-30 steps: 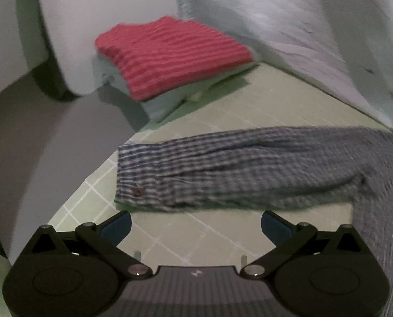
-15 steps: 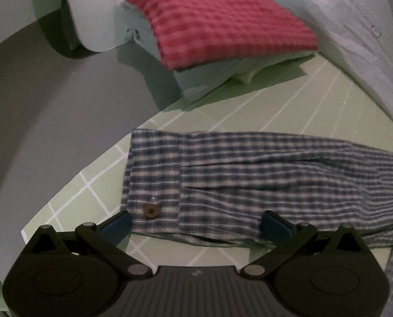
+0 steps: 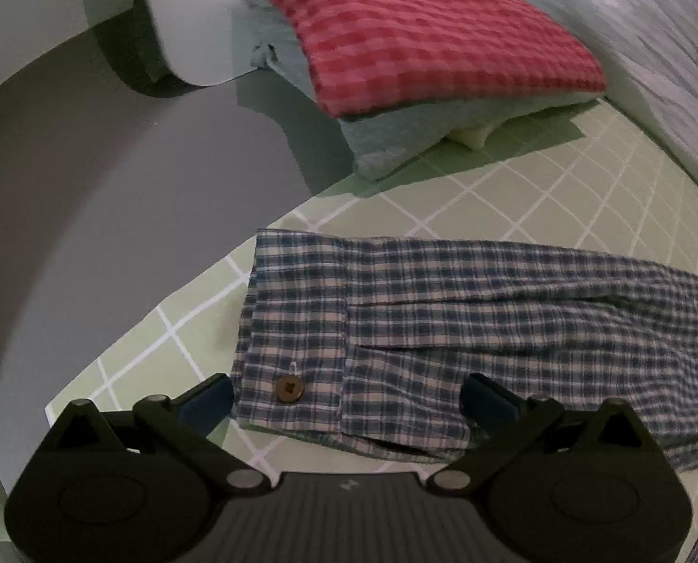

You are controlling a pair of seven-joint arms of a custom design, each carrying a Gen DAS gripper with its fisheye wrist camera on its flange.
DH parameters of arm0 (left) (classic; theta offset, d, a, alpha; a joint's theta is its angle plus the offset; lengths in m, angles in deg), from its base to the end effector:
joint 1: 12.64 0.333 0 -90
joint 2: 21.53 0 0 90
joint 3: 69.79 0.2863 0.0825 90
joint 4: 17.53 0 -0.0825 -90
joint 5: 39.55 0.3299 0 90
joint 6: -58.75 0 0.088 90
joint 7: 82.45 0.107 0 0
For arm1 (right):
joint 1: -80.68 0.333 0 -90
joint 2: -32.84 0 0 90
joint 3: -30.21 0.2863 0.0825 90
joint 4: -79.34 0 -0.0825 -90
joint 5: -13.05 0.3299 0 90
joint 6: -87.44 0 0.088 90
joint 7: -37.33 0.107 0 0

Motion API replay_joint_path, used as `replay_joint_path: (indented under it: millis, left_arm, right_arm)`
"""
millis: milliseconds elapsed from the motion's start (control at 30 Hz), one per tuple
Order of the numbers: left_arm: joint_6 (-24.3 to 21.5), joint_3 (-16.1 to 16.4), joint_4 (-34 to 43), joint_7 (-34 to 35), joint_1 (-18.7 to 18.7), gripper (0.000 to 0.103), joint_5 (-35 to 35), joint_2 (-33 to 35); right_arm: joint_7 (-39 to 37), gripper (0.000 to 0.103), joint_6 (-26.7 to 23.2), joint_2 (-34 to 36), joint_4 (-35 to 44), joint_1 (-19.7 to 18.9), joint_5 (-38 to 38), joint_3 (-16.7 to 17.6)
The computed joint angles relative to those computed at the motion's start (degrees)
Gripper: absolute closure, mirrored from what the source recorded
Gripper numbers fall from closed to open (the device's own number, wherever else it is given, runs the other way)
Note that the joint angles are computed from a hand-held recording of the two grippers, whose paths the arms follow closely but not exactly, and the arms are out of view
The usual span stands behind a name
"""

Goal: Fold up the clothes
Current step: 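Move the left gripper to the buttoned sleeve cuff and grasp it, then fold the held sleeve across the shirt body with the left gripper, release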

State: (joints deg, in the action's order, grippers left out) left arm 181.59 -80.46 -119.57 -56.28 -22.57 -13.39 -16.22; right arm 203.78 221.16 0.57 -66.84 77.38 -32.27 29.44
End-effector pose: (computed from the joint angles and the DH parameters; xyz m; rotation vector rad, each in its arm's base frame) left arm 0.5343 -0.1772 0.5159 -2.3721 1.3125 -0.3434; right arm 0.3712 -0.0386 0.4944 -0.8504 2.6140 -0.9919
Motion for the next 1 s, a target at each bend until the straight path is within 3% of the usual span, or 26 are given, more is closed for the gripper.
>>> replay_joint_path:
  millis: [33,100,167,233,333,500,600,733,800,867,1000]
  left_arm:
    - [0.05,0.04,-0.08,-0.72,-0.01,0.003,0.13,-0.12]
    - [-0.09,0.01,-0.13,-2.22,-0.27,0.018,1.66,-0.41]
    - [1.04,-0.10,-0.21,-1.85,-0.30,0.052,1.95,-0.73]
    - [2.40,-0.21,-0.02,-0.94,-0.26,0.070,1.43,-0.82]
    - [5.21,-0.62,0.93,1.57,-0.44,0.076,0.05,-0.28]
    - [15.79,-2.53,3.58,9.36,-1.92,0.077,-4.22,1.47]
    - [22.01,-4.65,7.62,17.77,-3.26,0.077,-8.82,4.41]
    - [29.09,-10.44,14.52,37.04,-3.66,0.072,-20.41,9.43]
    - [29.46,-11.16,17.12,41.64,-5.40,0.057,-20.94,11.11]
    - [28.78,-10.83,19.63,43.55,-7.67,0.001,-19.37,12.69]
    - [23.12,-7.08,20.91,39.35,-11.33,0.000,-13.14,13.15]
  right_arm:
    - [0.46,0.000,-0.10,0.10,0.04,-0.15,-0.23,0.27]
    - [0.91,0.000,-0.14,0.29,0.11,-0.23,-0.53,0.40]
    - [0.89,0.000,-0.01,0.23,0.05,-0.25,-0.68,0.23]
    - [1.19,0.000,0.06,0.17,-0.05,-0.34,-0.99,0.34]
    - [1.66,0.000,0.16,0.09,-0.19,-0.43,-1.49,0.47]
    - [2.42,0.000,0.29,-0.02,-0.39,-0.53,-2.28,0.65]
    - [2.25,0.000,0.24,-0.02,-0.36,-0.38,-2.14,0.47]
    - [0.92,0.000,-0.05,-0.08,-0.04,0.05,-1.06,-0.03]
    - [-0.16,0.000,-0.35,-0.07,0.27,0.36,-0.02,-0.35]
    - [-2.17,0.000,-1.47,0.28,1.43,1.13,2.55,-0.95]
    - [-4.15,0.000,-1.73,1.29,3.93,2.40,4.97,-0.33]
